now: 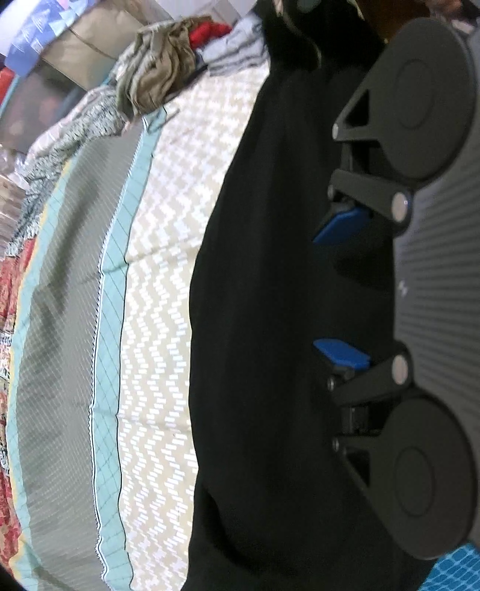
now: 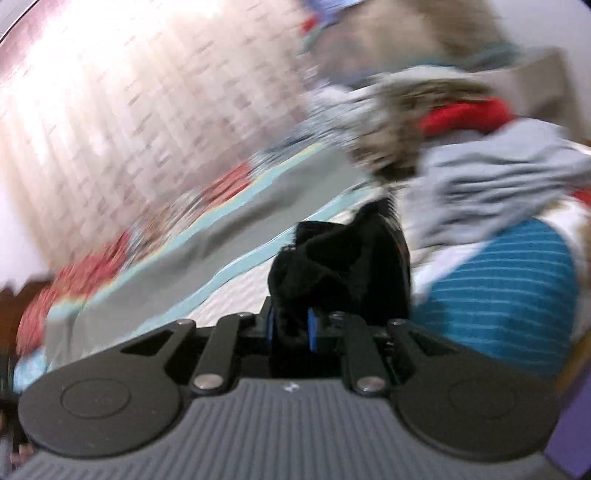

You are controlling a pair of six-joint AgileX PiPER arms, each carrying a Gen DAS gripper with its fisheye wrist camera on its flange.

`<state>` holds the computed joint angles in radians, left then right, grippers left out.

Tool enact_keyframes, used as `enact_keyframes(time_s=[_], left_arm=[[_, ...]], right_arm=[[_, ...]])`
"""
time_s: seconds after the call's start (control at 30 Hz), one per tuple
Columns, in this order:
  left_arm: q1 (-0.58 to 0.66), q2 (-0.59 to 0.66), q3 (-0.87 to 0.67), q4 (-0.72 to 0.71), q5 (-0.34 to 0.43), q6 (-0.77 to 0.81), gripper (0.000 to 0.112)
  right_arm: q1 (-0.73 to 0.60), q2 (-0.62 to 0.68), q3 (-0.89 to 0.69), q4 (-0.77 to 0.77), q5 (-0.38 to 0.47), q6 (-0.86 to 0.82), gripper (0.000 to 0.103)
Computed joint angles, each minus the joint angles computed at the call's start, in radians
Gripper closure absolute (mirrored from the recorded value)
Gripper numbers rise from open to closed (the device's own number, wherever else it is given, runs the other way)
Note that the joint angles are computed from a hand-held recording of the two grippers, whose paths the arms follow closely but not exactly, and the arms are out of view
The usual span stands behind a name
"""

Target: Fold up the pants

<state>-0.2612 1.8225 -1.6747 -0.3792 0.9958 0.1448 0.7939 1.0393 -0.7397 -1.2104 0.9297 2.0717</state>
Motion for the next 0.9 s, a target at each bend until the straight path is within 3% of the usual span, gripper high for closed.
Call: enact_keyframes(time_s=[0.13, 0.23, 0.33, 0.4, 0.43, 0.57, 0.67, 0.77, 0.83, 0.9], left_arm=[[0.038, -0.022, 0.036, -0.054, 0.004, 0.043, 0.053], [0.065, -0.034, 0.062, -0.069, 0.006, 0.055, 0.053], [0.106, -0.045, 0.092, -0.089, 0.007, 0.066, 0.053], [0.142, -0.060, 0.121, -0.108, 0.006, 0.081, 0.052], [0.158, -0.067, 0.135, -0.117, 0.004, 0.089, 0.051], [0.218, -0.104, 0.204, -0.132, -0.008, 0.108, 0.051], [0.228, -0.169, 0.262, -0.087, -0.041, 0.037, 0.051], [0.223, -0.270, 0.358, -0.066, -0.084, 0.047, 0.050], [0.205, -0.318, 0.401, -0.005, -0.099, 0.001, 0.050], [0.205, -0.362, 0.436, 0.044, -0.110, -0.065, 0.050]], right_arm=[[-0.078, 0.171, -0.107, 0.047, -0.256, -0.165, 0.084], [-0.101, 0.350, -0.262, 0.244, -0.339, -0.464, 0.083], [-0.096, 0.542, -0.389, 0.459, -0.314, -0.764, 0.060], [-0.066, 0.560, -0.419, 0.474, -0.282, -0.853, 0.036], [-0.060, 0.544, -0.423, 0.494, -0.287, -0.898, 0.035], [-0.083, 0.408, -0.385, 0.566, -0.355, -1.046, 0.037], [-0.133, 0.290, -0.348, 0.553, -0.394, -1.044, 0.041], [-0.283, 0.238, -0.347, 0.782, -0.426, -1.211, 0.047], [-0.365, 0.319, -0.422, 0.982, -0.353, -1.391, 0.058], [-0.432, 0.493, -0.556, 1.182, -0.175, -1.574, 0.073]])
